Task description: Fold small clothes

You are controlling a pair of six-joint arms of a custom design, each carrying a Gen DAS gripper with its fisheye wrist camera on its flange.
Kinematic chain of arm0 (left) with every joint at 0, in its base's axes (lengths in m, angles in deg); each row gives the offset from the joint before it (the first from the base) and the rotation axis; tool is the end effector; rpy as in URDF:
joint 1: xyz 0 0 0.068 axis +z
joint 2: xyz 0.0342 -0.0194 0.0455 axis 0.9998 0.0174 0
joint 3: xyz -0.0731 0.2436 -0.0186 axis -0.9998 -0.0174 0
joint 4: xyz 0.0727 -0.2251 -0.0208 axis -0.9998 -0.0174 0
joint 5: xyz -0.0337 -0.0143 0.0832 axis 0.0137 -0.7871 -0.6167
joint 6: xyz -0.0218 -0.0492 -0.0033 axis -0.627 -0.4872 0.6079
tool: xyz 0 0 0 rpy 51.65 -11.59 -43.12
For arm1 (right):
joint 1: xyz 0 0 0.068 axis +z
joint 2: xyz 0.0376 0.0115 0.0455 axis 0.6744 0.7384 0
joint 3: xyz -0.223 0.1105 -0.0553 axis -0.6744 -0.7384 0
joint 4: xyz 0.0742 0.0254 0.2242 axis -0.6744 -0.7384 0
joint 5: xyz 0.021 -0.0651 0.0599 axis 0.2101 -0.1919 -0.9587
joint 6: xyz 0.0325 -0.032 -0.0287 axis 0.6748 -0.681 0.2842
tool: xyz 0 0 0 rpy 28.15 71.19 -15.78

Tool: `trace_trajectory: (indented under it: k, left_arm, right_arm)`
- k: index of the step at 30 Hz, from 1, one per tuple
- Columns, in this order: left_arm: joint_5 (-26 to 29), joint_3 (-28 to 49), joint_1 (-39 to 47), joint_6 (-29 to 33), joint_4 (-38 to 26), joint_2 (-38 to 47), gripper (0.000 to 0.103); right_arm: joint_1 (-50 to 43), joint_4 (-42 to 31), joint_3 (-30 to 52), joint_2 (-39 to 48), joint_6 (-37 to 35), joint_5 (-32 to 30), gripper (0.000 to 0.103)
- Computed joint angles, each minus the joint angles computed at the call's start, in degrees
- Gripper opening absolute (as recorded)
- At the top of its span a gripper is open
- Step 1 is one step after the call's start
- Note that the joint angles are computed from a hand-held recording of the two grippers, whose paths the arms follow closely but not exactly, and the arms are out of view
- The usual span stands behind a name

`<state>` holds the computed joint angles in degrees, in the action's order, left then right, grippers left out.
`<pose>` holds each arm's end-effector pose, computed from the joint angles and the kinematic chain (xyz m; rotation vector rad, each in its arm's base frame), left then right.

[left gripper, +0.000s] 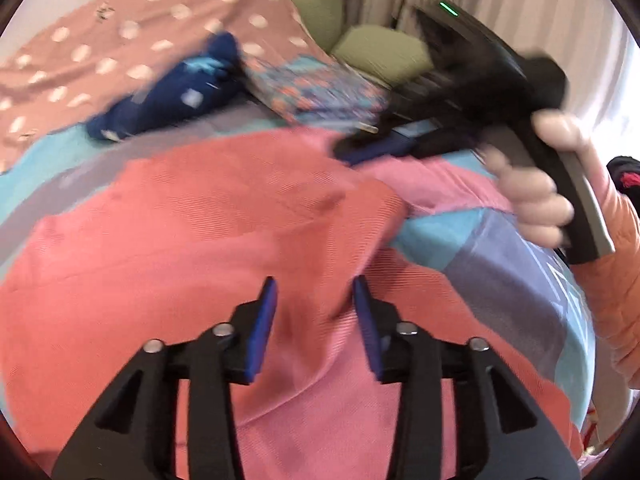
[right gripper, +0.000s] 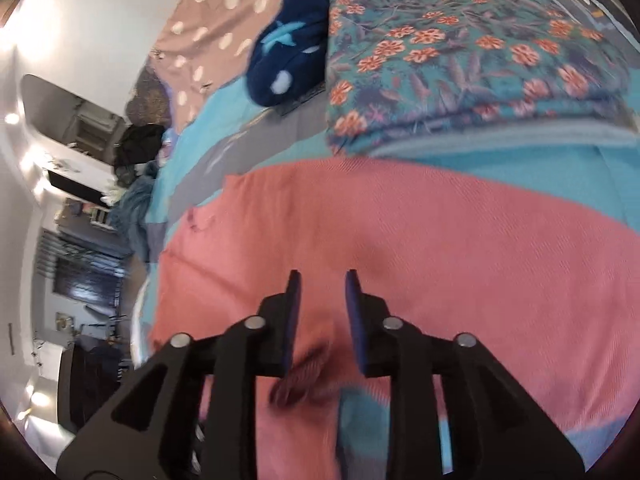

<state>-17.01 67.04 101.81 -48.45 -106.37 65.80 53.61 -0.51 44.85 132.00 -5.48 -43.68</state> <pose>0.1917 0.0294 0.2277 0.2510 2.4068 -0.2551 0.3853 0.1000 0.2063 -0.3661 2.6961 1.0615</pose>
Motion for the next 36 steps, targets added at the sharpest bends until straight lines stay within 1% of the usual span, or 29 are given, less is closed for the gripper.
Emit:
trace_trajectory:
  k: [2,3,5,6,8,9,11,12,13,15,17,19,20,22,23,24,25,27,28,29,30,31,32,34,35,36]
  left_arm:
    - [1.3,0.1,6.5,3.0,-2.1,-2.9,0.042]
    - [2.0,0.2,11.5,5.3,-3.3,-4.1,0.043]
    - [2.8,0.4,20.6,9.1,-3.6,-4.1,0.044]
    - [2.8,1.1,23.9,9.8,-3.4,-3.1,0.044]
    - [4.1,3.9,35.6,12.1,-2.6,2.4,0.044]
    - [3.8,4.9,38.7,12.1,-1.9,4.3,0.044]
    - [3.2,9.3,45.9,13.1,-0.4,11.6,0.044]
    - [3.3,11.5,47.4,13.5,-0.9,14.3,0.044]
    - [3.9,14.5,49.4,14.9,-2.6,18.1,0.045]
    - [4.5,18.6,50.8,15.4,-4.1,23.2,0.046]
    - [4.8,22.1,49.8,14.2,-4.5,27.9,0.055]
    - [5.0,23.9,48.1,13.1,-3.4,30.6,0.055]
    - [4.5,24.8,45.9,12.1,-2.4,32.1,0.055]
    - [3.2,24.9,43.1,11.5,-0.1,33.4,0.053]
    - [2.0,25.0,41.5,11.4,1.2,34.2,0.018]
    - [1.6,25.5,40.9,12.0,1.3,35.2,0.006]
    - [3.5,26.8,41.7,11.4,0.2,36.2,0.006]
    - [7.7,27.0,44.3,10.2,1.2,35.9,0.004]
    - [6.5,25.2,45.9,8.2,5.5,34.6,0.004]
    - [5.0,24.3,46.5,7.0,8.0,34.3,0.004]
    - [5.5,25.1,47.4,6.3,8.1,35.3,0.004]
    - [9.1,27.7,49.4,5.9,5.7,38.0,0.004]
    - [11.0,29.0,50.5,5.4,4.3,39.6,0.004]
    - [9.9,27.9,50.5,6.4,4.7,39.3,0.006]
    - [8.3,26.4,50.2,6.6,6.0,38.1,0.007]
    - [6.7,24.8,50.1,7.1,7.3,36.7,0.008]
  right_arm:
    - [-0.9,-1.7,-1.9,-2.0,-2.2,-1.6,0.039]
    - [-1.0,-1.8,-2.9,-3.1,-2.6,-1.7,0.041]
    - [-0.7,-3.5,-3.4,-4.0,-3.5,-1.6,0.045]
    - [-0.4,-4.1,-3.2,-4.1,-3.6,-1.1,0.046]
    - [0.9,-4.7,-2.5,-3.8,-2.8,1.0,0.049]
    - [1.6,-5.4,-1.6,-3.0,-2.3,1.6,0.051]
    - [3.4,-7.4,1.4,-0.3,-0.6,3.0,0.052]
    - [4.2,-8.0,2.8,1.0,0.4,3.4,0.052]
    - [5.1,-8.0,3.9,2.0,1.5,4.0,0.049]
    - [7.0,-5.8,3.5,1.9,2.9,5.3,0.007]
    - [8.5,-3.9,2.7,0.9,3.7,5.1,0.005]
    - [10.3,-0.6,0.7,-2.3,4.5,6.6,0.005]
    - [10.7,0.0,0.4,-3.2,4.6,6.8,0.005]
    - [11.1,1.3,-0.5,-5.5,4.6,5.9,0.005]
    - [10.8,1.7,-0.5,-6.5,4.6,5.0,0.005]
    - [10.4,3.1,-1.3,-8.0,5.1,3.8,0.005]
    - [9.8,3.8,-1.5,-8.7,5.4,2.8,0.005]
    - [8.8,5.4,-1.6,-9.3,6.3,1.6,0.005]
    - [8.5,5.6,-0.3,-8.1,7.0,2.6,0.005]
    - [8.6,4.8,1.5,-6.5,7.3,3.7,0.006]
    - [8.6,4.0,3.9,-4.0,7.8,4.9,0.010]
    - [8.9,2.9,6.9,-0.6,8.7,6.5,0.012]
    - [9.1,1.9,9.5,2.3,9.8,8.0,0.016]
    - [8.9,0.4,13.0,7.2,12.8,9.4,0.025]
    - [8.2,1.8,11.3,7.4,14.6,8.2,0.030]
    - [7.7,3.2,9.5,6.9,15.2,7.2,0.032]
